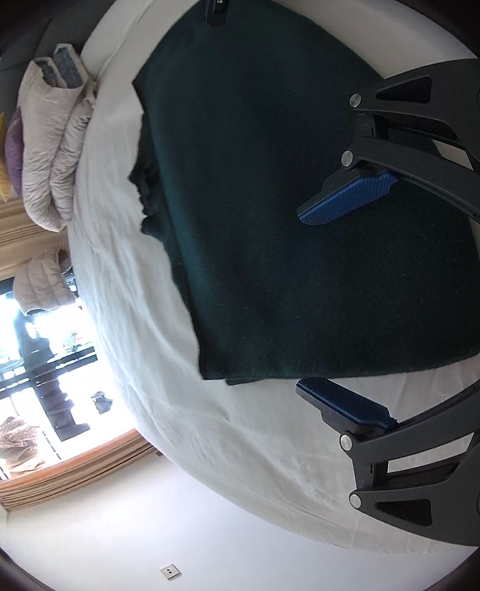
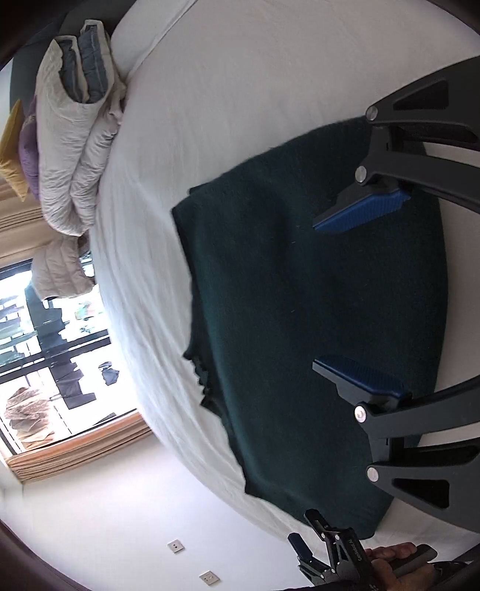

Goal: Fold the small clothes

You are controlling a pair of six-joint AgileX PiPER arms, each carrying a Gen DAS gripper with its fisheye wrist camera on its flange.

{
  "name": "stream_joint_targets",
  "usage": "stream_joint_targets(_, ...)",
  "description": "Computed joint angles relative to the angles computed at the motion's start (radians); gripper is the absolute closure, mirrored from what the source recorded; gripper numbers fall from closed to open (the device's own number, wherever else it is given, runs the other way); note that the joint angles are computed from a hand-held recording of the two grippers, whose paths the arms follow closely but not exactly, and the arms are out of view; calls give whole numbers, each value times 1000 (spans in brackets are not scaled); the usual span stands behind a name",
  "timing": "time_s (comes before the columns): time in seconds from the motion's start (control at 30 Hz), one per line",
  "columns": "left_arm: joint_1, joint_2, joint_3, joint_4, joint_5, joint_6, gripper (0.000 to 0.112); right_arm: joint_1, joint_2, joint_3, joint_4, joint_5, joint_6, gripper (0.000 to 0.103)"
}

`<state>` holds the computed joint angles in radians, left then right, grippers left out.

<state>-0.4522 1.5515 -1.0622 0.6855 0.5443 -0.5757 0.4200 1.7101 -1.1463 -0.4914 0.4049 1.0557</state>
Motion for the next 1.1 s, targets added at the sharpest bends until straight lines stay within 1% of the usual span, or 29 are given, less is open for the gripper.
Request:
stream_joint_targets(0.03, 17, 12, 11, -26, -15, 15, 26, -9, -3, 16, 4, -1, -6, 44)
stream_joint_targets(0.07, 44, 11, 23, -78, -44, 54, 26, -13, -19, 42, -32, -10, 19, 48)
stream_joint_targets(0.1, 70, 2, 35, -131, -67, 90, 26, -13, -33, 75, -101, -26, 84, 49)
stream_joint_targets(0.17, 105, -1, 39, -220, -79, 163, 26, -18, -61, 119, -156, -45, 146, 49)
stream_joint_targets(0.23, 116, 6, 38, -236, -85, 177, 22, -27, -78, 152, -213, -54, 203, 49)
stream_joint_targets(0.27, 123, 10, 33, -249, -87, 190, 22, -31, -88, 167, -239, -59, 236, 49)
stream_joint_targets(0.33, 134, 12, 34, -270, -93, 206, 22, -45, -105, 191, -258, -74, 272, 55)
stream_joint_targets(0.4, 147, 7, 41, -298, -102, 232, 21, -51, -115, 204, -285, -80, 310, 56)
stream_joint_targets(0.43, 155, 8, 44, -314, -109, 246, 19, -51, -119, 213, -310, -84, 339, 56)
stream_joint_targets(0.57, 199, 20, 34, -448, -120, 360, 15, -62, -135, 246, -408, -112, 463, 57)
stream_joint_targets(0.67, 205, 25, 33, -458, -127, 372, 14, -72, -149, 270, -470, -124, 551, 58)
stream_joint_targets(0.77, 205, 29, 33, -451, -130, 363, 13, -90, -162, 299, -524, -147, 628, 62)
stream_joint_targets(0.83, 204, 29, 33, -446, -130, 359, 13, -103, -174, 324, -588, -175, 708, 65)
stream_joint_targets(0.9, 204, 29, 32, -453, -131, 362, 13, -109, -188, 344, -639, -181, 777, 67)
stream_joint_targets(0.97, 207, 19, 39, -462, -130, 364, 13, -98, -207, 353, -651, -151, 805, 67)
stream_joint_targets(1.07, 221, -11, 56, -454, -122, 339, 13, -32, -247, 352, -651, -35, 825, 65)
stream_joint_targets(1.1, 228, -26, 67, -445, -122, 316, 13, -7, -261, 355, -668, 3, 851, 58)
